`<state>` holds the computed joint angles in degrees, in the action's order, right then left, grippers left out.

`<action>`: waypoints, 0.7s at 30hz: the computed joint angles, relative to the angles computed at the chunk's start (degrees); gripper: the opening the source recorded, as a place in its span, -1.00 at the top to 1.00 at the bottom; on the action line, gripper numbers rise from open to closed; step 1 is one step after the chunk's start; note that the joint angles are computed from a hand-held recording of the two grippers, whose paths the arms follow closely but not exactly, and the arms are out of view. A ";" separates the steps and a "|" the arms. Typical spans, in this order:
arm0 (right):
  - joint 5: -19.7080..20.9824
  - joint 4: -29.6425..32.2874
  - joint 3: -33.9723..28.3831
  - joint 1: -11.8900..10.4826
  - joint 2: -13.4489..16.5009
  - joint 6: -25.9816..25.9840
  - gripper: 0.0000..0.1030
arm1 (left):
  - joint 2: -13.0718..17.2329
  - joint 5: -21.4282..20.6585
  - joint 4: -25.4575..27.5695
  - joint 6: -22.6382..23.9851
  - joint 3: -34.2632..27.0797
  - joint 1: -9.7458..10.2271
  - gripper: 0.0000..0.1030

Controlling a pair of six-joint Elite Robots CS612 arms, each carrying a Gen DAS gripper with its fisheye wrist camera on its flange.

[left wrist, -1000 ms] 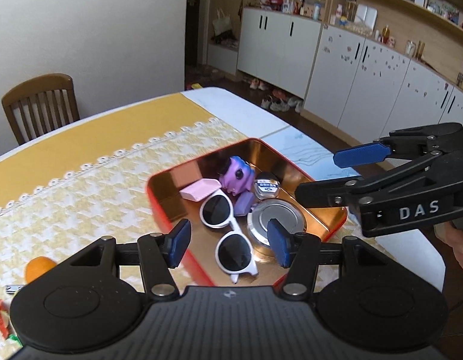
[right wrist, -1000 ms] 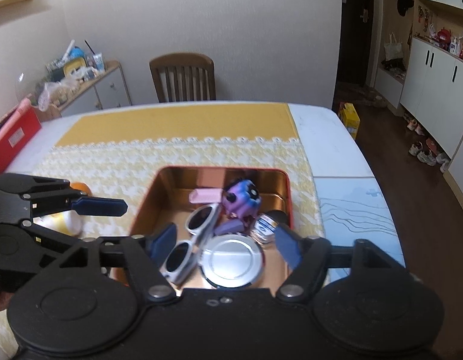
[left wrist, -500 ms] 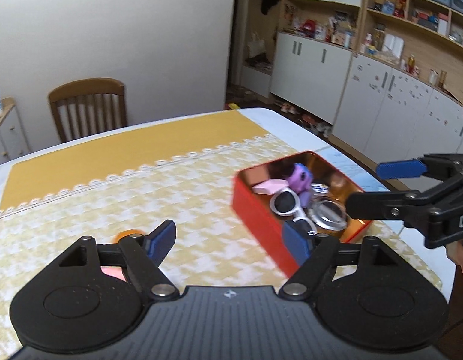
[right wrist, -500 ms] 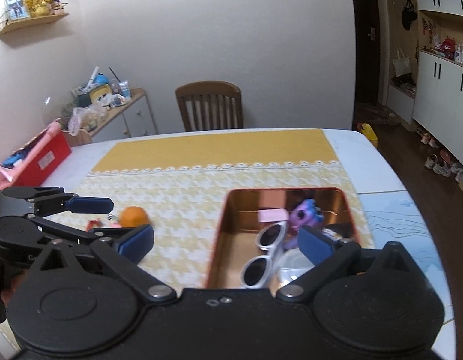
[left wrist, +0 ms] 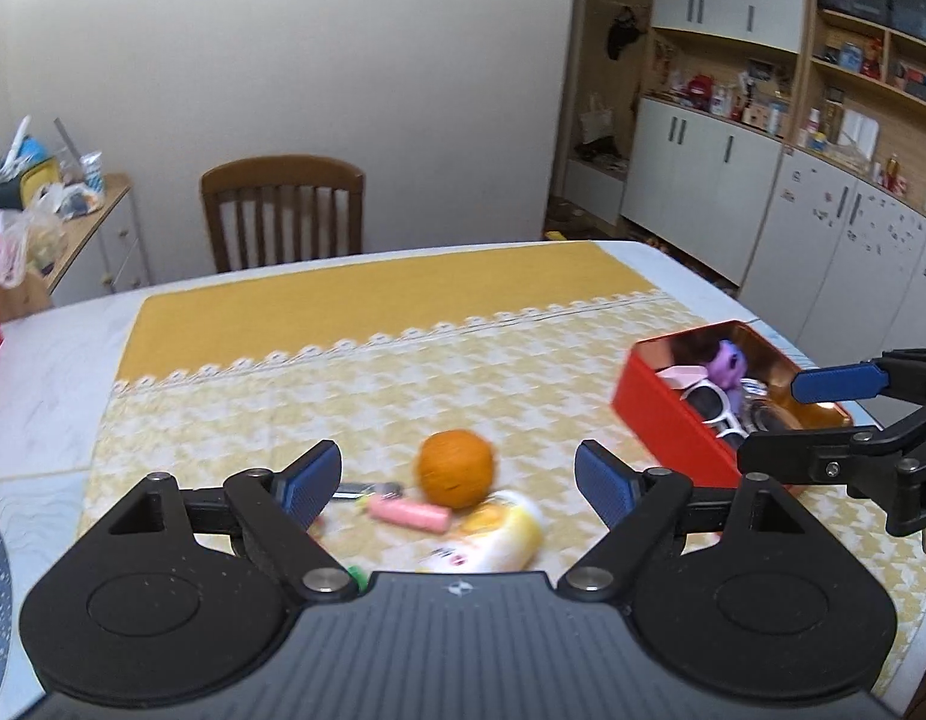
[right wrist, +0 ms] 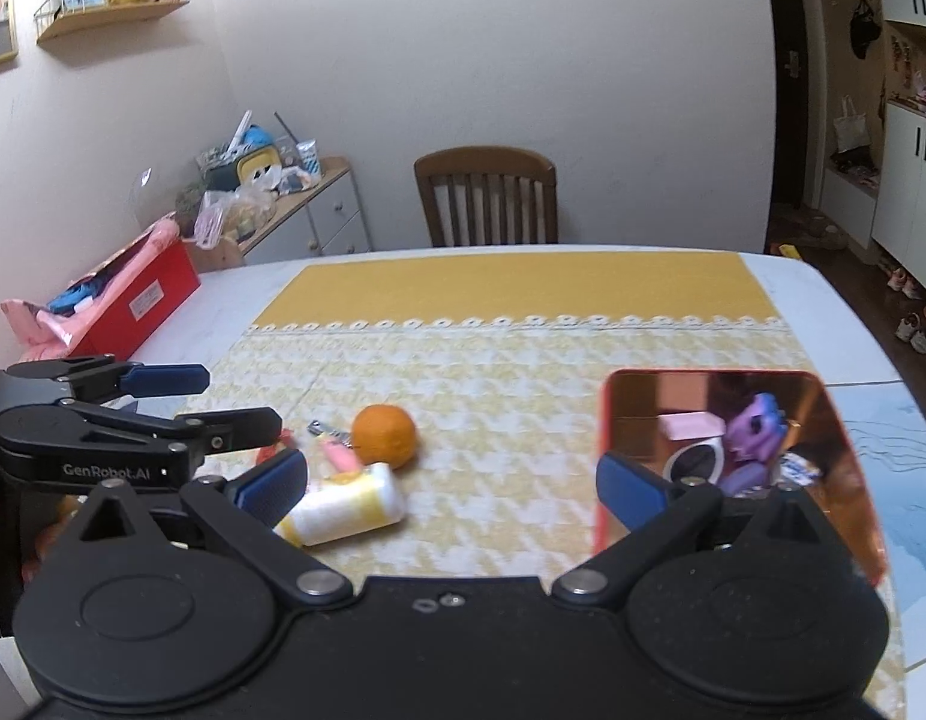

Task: Organize rigid objects
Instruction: 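Withdraw both tools from the tin toward the remaining items, then grasp the red candy wrapper with the left tool while the right tool grasps the orange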

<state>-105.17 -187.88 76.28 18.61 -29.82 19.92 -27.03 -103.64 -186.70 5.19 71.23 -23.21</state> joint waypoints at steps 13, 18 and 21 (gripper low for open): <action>1.46 10.96 -11.71 0.25 5.45 0.64 -0.94 | 4.21 4.60 5.43 -2.48 -5.88 2.23 -0.66; 1.41 16.49 -16.56 -0.05 7.79 1.26 -0.88 | 6.24 4.99 8.80 -3.44 -9.09 2.86 -0.66; 1.29 19.56 -19.37 -0.10 9.16 0.66 -0.82 | 7.20 4.41 10.64 -4.07 -10.69 3.08 -0.66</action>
